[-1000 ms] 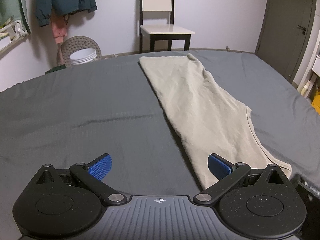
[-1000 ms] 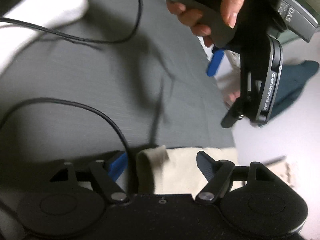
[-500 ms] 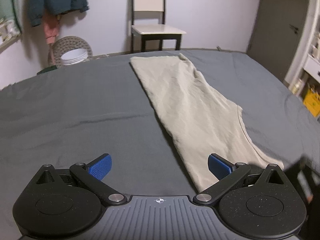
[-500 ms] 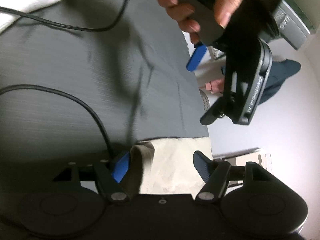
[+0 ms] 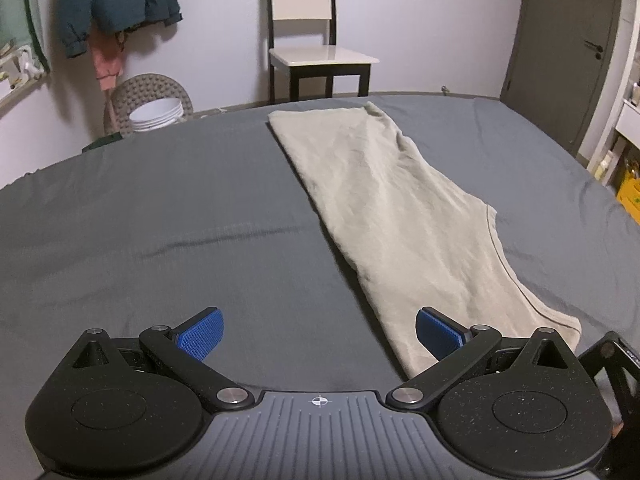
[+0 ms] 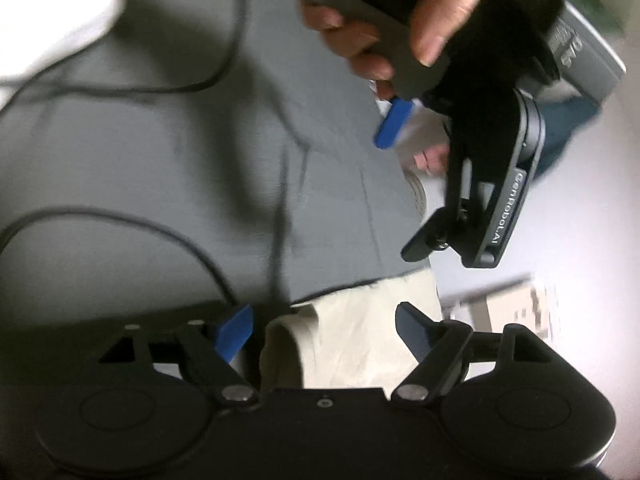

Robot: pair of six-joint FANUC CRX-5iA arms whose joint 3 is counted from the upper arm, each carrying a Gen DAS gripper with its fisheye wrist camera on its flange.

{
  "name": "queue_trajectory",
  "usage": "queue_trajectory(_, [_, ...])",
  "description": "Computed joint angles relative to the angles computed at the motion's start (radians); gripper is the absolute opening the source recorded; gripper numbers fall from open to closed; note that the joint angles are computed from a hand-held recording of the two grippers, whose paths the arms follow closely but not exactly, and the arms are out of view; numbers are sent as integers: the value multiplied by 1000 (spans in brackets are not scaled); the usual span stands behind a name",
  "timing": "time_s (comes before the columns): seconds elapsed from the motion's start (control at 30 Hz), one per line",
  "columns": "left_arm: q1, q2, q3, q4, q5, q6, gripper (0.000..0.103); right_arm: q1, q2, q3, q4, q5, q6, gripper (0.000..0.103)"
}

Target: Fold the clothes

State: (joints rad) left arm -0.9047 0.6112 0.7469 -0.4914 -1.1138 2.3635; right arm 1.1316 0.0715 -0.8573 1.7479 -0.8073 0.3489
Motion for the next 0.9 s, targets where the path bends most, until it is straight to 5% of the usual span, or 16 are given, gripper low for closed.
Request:
queue_trajectory(0.1, [8, -16, -29, 3, 27, 59, 103, 50, 59, 59, -103, -75, -63, 77])
queue_trajectory(0.23, [27, -42, -84, 39, 85, 108, 103, 68, 127, 90, -85, -151, -94, 77])
queue_trajectory(0.5, [24, -34, -77, 49, 80, 69, 103, 31, 168, 96, -90, -242, -9, 77])
queue_trajectory(0.8, [3, -12, -25, 45, 29, -134, 103, 30, 171, 81, -68, -344, 85, 77])
queue_trajectory(0.9, [-11, 0, -1, 38, 9, -263, 103, 19, 147, 86, -100, -301, 121, 65])
